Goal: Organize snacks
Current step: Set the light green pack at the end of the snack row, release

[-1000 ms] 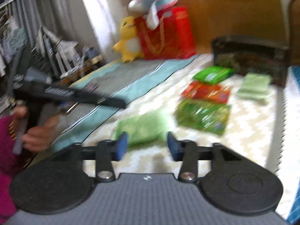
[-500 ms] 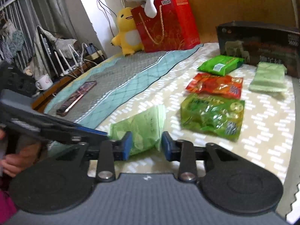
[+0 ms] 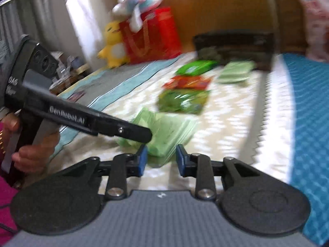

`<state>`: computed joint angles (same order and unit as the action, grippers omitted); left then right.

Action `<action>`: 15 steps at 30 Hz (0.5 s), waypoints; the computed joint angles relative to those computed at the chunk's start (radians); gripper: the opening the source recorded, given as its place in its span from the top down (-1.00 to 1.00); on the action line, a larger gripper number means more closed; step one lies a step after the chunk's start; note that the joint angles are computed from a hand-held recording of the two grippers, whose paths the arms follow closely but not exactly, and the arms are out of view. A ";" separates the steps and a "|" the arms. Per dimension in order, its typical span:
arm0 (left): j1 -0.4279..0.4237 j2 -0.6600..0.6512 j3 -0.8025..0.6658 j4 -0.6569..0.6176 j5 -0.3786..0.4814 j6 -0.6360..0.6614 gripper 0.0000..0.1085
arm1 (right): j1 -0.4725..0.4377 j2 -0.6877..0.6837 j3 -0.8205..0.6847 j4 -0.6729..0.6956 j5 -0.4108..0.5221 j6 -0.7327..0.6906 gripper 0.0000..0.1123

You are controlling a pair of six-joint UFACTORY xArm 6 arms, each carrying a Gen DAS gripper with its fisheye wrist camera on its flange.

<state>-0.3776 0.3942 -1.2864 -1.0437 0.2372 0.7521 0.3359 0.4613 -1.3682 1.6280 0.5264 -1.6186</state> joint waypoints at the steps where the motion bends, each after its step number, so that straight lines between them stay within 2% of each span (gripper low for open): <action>1: -0.010 0.006 -0.002 0.028 -0.026 -0.015 0.27 | 0.006 -0.003 0.006 0.048 -0.027 -0.045 0.20; 2: -0.016 0.011 -0.005 0.054 -0.044 -0.033 0.26 | 0.012 -0.004 0.009 0.099 -0.051 -0.092 0.10; 5: -0.032 0.019 0.003 0.121 -0.104 -0.092 0.23 | 0.017 0.005 0.004 0.187 -0.072 -0.175 -0.03; 6: -0.035 0.011 0.018 0.127 -0.122 -0.097 0.22 | 0.020 0.011 -0.002 0.214 -0.082 -0.198 -0.18; 7: -0.038 0.010 0.026 0.134 -0.140 -0.104 0.20 | 0.024 0.017 -0.008 0.250 -0.096 -0.225 -0.24; 11: -0.044 0.009 0.033 0.080 -0.173 -0.080 0.18 | 0.018 0.027 -0.016 0.282 -0.101 -0.208 -0.46; 15: -0.048 0.017 0.024 -0.010 -0.185 -0.035 0.12 | 0.018 0.023 -0.011 0.323 -0.120 -0.209 -0.49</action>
